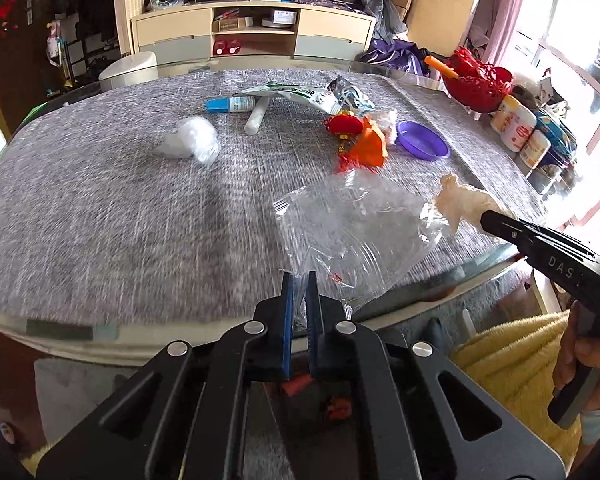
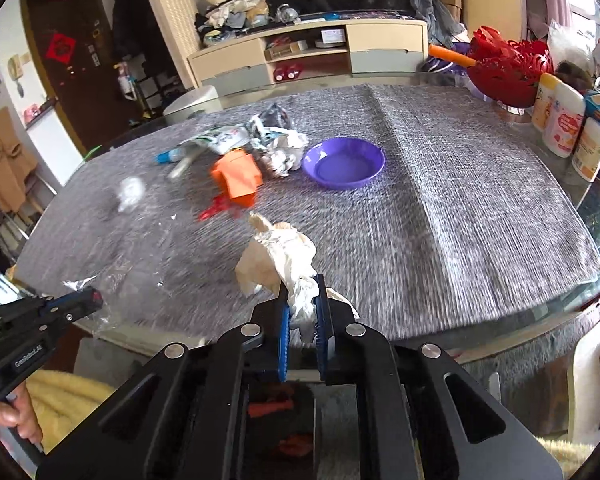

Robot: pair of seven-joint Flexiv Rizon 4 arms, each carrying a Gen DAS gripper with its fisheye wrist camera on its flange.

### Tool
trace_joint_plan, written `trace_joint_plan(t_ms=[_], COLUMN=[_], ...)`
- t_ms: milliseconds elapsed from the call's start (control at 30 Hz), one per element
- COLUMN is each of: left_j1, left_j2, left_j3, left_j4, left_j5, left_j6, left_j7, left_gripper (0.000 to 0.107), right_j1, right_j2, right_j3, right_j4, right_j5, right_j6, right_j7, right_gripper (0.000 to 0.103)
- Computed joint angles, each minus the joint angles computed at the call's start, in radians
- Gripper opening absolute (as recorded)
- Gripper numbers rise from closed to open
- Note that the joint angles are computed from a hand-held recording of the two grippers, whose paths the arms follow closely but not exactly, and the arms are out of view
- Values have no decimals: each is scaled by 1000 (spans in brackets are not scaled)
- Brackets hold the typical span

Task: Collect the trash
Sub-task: 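Carry the bag and tissue down to the bin and open both grippers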

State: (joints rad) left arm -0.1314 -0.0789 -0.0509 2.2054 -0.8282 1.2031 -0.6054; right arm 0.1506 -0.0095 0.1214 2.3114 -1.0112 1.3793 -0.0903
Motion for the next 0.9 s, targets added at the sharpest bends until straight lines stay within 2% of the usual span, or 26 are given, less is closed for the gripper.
trace_joint_plan(t_ms=[267,467,667,900], left_j1=[-26,-43,-38,-3], left_j2=[133,197,208,172], left_j3=[51,83,101,100], left_j4=[117,184,236,256], left_j5=[-12,30,102,207], left_j6=[-11,-21,-54,-89], left_j7=[40,43,20,-32], left_gripper=[5,5,5,5], right_j1=[29,63,112,180], right_j2=[83,107,82,28], right_j3=[67,104,124,131], right_j4=[58,100,123,123], right_j5=[105,223,342,486], right_j6=[-26,-24,-46,-55], right_j7=[-66,-134,-191,-268], right_gripper=[12,12,12,13])
